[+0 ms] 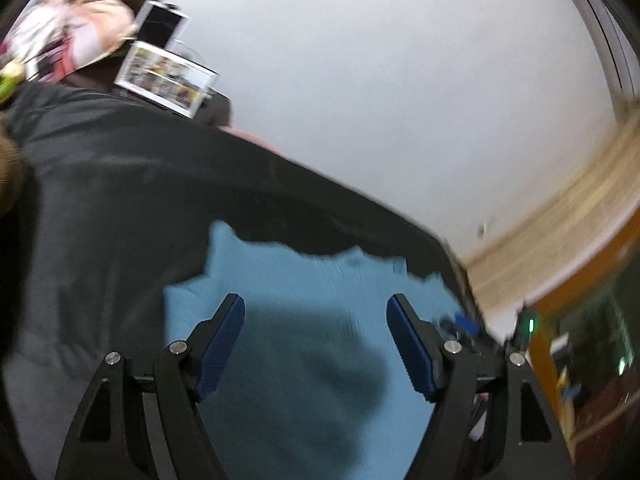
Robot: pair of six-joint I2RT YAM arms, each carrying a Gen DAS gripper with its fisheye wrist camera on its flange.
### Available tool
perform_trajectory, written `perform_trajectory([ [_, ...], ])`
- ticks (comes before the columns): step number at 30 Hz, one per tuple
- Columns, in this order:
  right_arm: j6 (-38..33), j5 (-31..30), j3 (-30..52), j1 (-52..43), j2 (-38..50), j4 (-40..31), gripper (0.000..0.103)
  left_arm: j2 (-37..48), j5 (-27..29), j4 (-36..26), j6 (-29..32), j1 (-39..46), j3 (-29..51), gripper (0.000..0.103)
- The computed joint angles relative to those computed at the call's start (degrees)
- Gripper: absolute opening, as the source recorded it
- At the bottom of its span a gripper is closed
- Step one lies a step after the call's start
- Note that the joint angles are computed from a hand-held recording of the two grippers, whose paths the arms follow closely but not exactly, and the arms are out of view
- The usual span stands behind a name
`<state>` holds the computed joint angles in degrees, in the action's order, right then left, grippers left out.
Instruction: Fold clothes
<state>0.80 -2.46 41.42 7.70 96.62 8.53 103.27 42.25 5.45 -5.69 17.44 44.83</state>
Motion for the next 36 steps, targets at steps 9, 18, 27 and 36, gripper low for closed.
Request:
perform_trajectory([
  [9, -5.47, 9.23, 1.96, 4.94, 3.48, -2.73, 0.098, 6.32, -9.43, -1.60, 2.88, -6.62, 2.40, 0.077],
  [18, -4.23, 5.89, -0.12, 2.79, 1.46, -2.05, 0.101, 6.26, -15.45, 3.56, 5.38, -9.10, 0.06, 0.077],
  [27, -1.06, -14.29, -14.75, -15.58, -23.06, -11.54, 0.101, 5.79, -16.00, 5.43, 7.12, -9.21, -1.63, 0.080],
  [36, -12.11, -28.24, -20.65, -40.27, -37.53, -32.65, 0.101, 5.78, -16.23, 5.16, 6.83, -9.70, -1.31, 0.081],
])
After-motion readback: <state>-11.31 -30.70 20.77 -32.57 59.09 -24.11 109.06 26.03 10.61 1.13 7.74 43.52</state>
